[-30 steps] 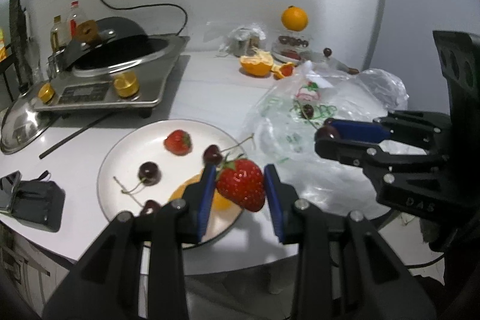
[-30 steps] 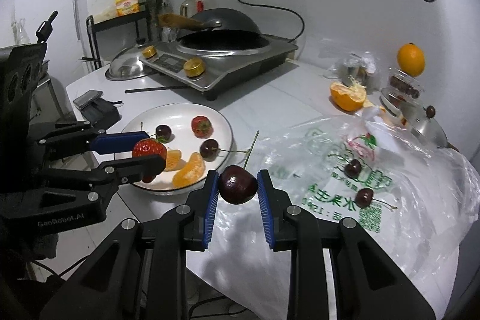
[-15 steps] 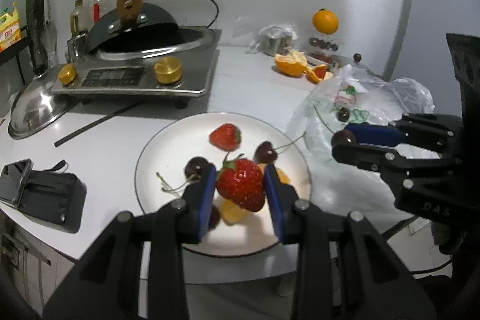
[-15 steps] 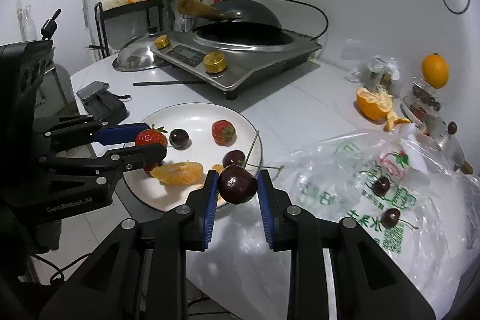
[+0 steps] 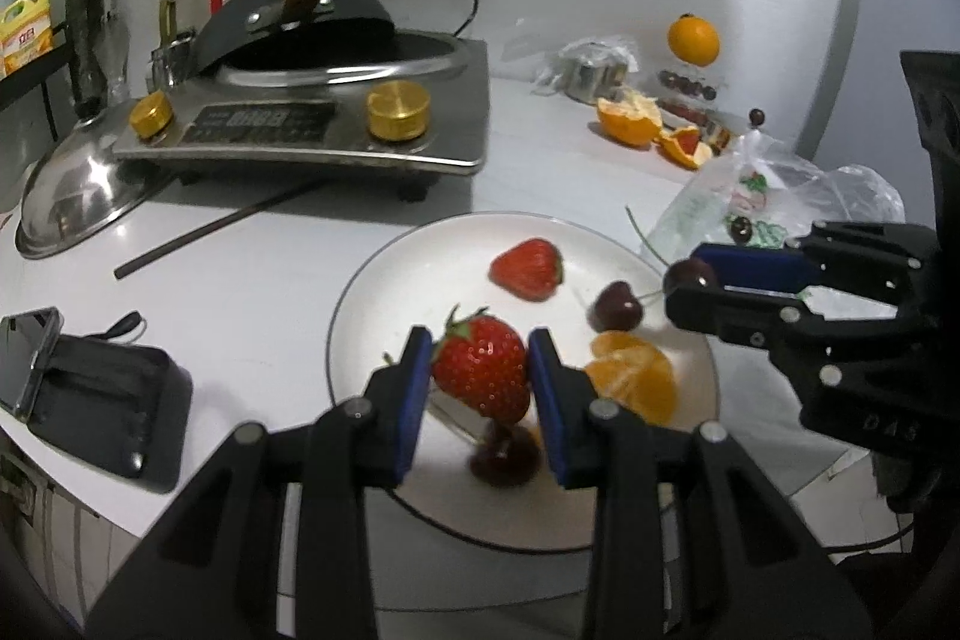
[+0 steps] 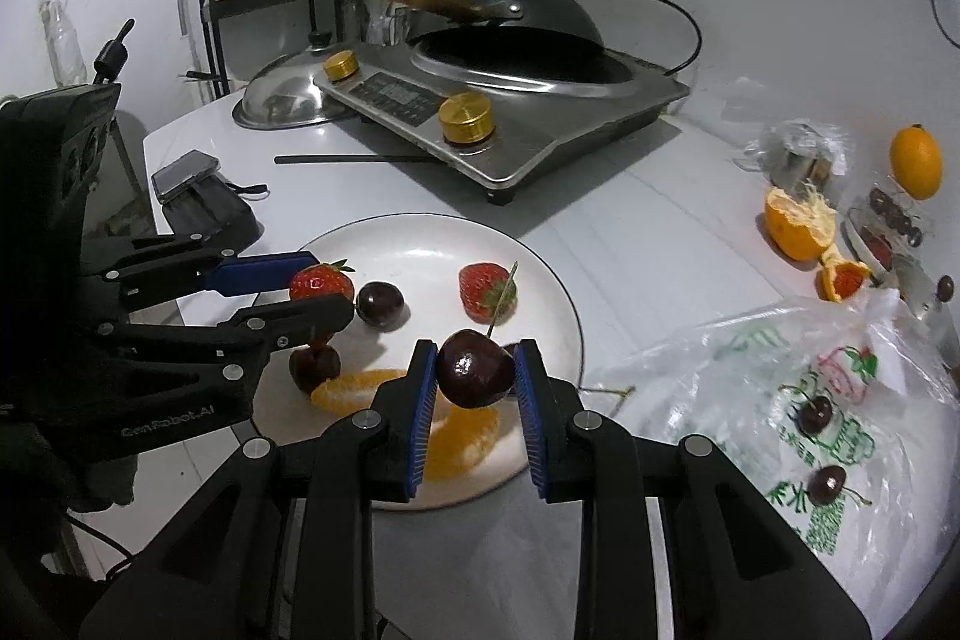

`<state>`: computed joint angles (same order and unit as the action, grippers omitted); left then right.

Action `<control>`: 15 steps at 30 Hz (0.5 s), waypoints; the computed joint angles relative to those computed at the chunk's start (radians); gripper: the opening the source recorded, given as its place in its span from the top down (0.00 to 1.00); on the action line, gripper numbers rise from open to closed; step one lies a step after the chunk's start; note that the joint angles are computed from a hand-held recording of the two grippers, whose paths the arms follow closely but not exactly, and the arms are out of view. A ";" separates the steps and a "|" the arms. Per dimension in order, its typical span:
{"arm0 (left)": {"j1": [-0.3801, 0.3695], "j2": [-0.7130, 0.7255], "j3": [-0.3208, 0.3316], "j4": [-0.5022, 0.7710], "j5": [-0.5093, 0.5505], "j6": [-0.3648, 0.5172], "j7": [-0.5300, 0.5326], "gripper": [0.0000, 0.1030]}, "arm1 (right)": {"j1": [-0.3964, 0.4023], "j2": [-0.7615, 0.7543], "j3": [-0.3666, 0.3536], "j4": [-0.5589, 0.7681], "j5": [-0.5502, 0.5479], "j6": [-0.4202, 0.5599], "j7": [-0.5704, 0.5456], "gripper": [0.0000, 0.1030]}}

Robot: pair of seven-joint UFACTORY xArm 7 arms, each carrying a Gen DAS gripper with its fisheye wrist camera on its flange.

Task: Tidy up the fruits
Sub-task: 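Carry the cherry and strawberry to the white plate and open both tools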

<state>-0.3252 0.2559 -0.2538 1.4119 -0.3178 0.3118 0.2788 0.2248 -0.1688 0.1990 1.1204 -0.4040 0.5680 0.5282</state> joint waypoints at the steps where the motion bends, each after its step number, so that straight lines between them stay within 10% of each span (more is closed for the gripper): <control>1: 0.000 0.006 0.004 0.005 0.005 0.001 -0.002 0.67 | 0.000 0.014 0.000 0.010 0.001 -0.003 -0.003 0.73; 15: 0.026 0.068 -0.001 0.069 0.012 0.046 -0.014 0.66 | 0.041 0.152 -0.041 0.110 0.039 -0.003 -0.059 0.73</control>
<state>-0.2988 0.3242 -0.2543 1.4810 -0.3059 0.3577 0.2644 0.2655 -0.0165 0.1585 1.2303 -0.3649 0.5648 0.4696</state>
